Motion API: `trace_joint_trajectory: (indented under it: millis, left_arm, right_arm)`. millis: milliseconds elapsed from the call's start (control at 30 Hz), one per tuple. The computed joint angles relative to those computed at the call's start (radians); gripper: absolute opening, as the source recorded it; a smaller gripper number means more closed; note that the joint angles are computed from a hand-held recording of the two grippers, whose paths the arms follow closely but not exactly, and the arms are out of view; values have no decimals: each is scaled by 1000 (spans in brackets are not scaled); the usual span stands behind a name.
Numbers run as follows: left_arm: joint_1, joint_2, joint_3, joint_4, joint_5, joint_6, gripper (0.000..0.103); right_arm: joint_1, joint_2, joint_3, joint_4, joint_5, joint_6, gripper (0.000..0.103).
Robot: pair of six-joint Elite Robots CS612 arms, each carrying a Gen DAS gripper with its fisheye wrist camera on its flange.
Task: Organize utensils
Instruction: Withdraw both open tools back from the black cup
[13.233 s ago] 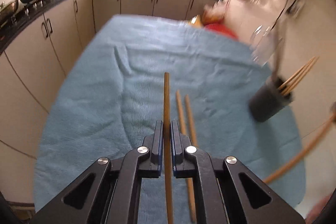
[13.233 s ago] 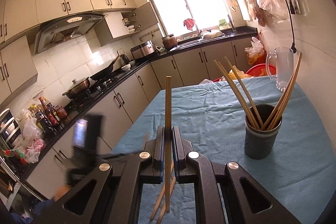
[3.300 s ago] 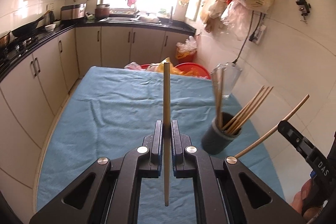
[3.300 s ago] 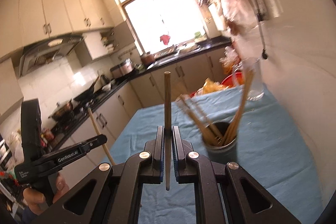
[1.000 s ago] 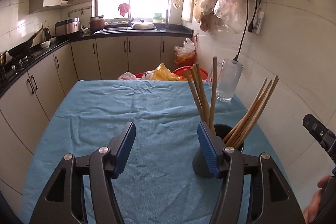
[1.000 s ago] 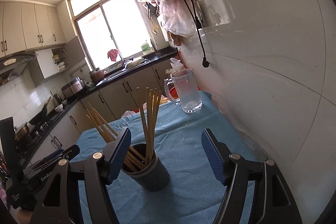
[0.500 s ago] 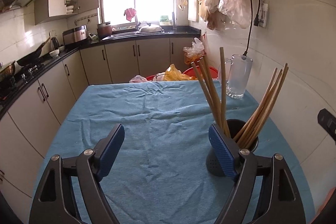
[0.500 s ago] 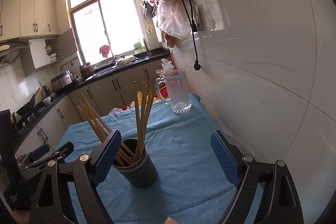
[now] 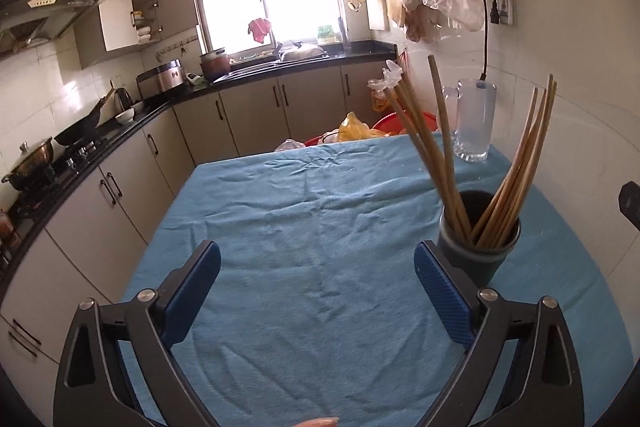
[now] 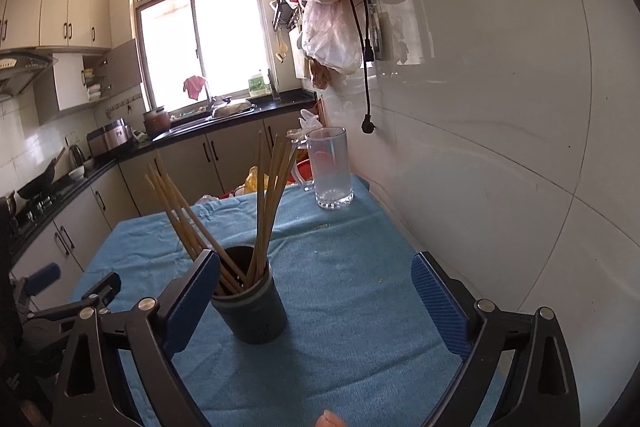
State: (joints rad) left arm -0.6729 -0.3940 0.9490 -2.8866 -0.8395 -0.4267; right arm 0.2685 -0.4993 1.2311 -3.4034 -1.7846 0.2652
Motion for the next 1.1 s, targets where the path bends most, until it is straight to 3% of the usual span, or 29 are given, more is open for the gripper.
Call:
trace_joint_trajectory:
  millis: [133, 367, 667, 833, 933, 1100]
  left_arm:
    - [-6, -24, 61, -6, 30, -9, 101]
    - [-19, -67, 162, 77, 79, -31, 102]
    - [-26, -98, 254, 58, 43, -42, 102]
    - [-25, -115, 309, -47, -42, -33, 102]
    - [-29, -121, 330, -69, -28, -38, 102]
    - [-26, -135, 363, -65, -30, -70, 102]
  right_arm:
    - [7, -2, 13, 6, -2, -19, 98]
    - [23, -18, 64, -28, -13, -23, 98]
    - [40, -26, 86, 24, -35, -42, 98]
    - [50, -33, 94, 61, -77, -47, 98]
    - [65, -36, 97, 73, -139, -59, 98]
    - [83, -34, 99, 58, -164, -96, 98]
